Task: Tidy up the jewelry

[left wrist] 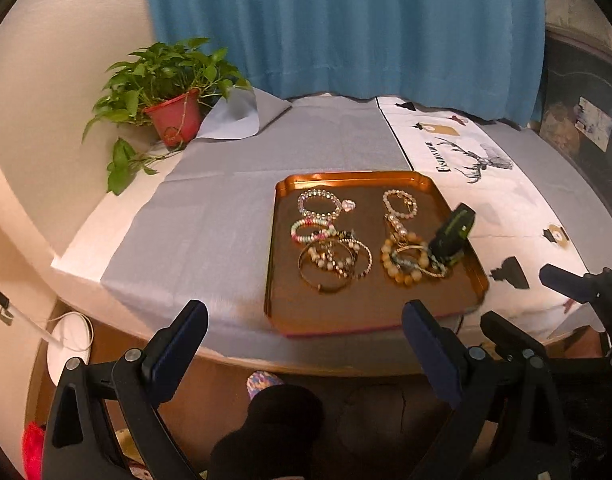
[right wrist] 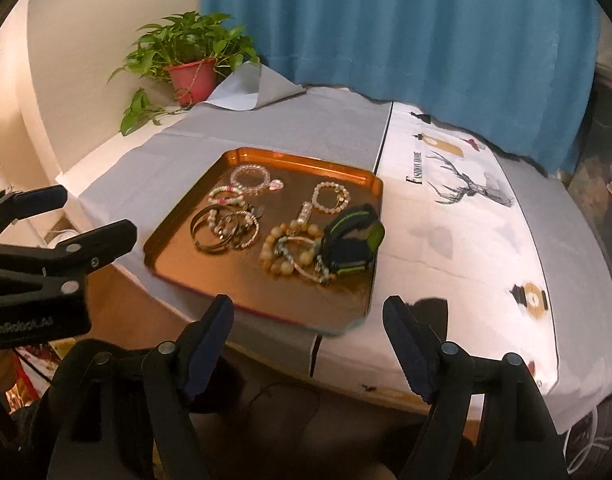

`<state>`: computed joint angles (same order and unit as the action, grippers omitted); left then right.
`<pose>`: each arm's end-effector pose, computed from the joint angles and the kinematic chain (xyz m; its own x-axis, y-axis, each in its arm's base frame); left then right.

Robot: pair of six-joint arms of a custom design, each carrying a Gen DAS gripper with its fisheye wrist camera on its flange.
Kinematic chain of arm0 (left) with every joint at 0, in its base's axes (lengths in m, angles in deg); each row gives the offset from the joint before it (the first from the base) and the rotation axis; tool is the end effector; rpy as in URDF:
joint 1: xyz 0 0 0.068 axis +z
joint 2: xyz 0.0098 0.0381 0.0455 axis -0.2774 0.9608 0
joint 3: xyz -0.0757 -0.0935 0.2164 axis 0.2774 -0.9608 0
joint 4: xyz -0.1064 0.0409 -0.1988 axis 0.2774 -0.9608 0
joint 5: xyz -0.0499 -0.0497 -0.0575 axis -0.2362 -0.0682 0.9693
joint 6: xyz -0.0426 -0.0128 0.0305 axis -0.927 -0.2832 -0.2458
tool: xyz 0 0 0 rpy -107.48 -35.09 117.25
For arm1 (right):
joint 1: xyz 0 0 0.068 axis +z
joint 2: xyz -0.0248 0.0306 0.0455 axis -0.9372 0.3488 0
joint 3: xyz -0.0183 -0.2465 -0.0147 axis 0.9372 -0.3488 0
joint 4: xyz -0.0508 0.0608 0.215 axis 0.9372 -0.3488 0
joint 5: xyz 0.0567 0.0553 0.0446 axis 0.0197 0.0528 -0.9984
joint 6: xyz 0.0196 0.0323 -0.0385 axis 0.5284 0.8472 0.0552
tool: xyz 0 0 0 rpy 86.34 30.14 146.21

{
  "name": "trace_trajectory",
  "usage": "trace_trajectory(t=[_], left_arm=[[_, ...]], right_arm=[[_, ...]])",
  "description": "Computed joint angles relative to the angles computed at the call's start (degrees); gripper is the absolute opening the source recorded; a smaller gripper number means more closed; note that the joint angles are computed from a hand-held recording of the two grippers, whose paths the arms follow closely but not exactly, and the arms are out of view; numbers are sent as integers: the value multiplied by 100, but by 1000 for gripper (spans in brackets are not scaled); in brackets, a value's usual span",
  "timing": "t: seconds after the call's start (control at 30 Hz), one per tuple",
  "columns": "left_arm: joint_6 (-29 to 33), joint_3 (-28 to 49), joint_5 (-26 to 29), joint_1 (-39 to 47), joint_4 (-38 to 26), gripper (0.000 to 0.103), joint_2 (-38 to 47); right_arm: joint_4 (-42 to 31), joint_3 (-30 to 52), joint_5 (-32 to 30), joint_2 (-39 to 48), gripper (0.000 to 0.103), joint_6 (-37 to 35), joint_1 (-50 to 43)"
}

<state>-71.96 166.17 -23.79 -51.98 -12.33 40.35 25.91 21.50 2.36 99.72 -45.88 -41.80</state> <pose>0.3036 -0.2024 0.3006 -0.7179 0.1576 -0.6781 0.1246 0.9874 0.0975 0.3005 0.1488 0.2734 -0.7227 -0.1287 -0.6791 -0.1516 0.9881 -0.0259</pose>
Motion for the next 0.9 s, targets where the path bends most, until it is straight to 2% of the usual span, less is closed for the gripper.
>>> trace_trajectory(t=[0.27, 0.5, 0.9], left_arm=[[-164, -550, -4, -147, 90, 97, -498], [-214, -685, -85, -193, 118, 102, -589], [-249, -755, -33, -184, 139, 102, -603]], right_arm=[[-163, -239, 322, -344, 78, 144, 335], [-247, -238, 377, -389, 78, 163, 362], [-309, -242, 381, -368, 78, 187, 383]])
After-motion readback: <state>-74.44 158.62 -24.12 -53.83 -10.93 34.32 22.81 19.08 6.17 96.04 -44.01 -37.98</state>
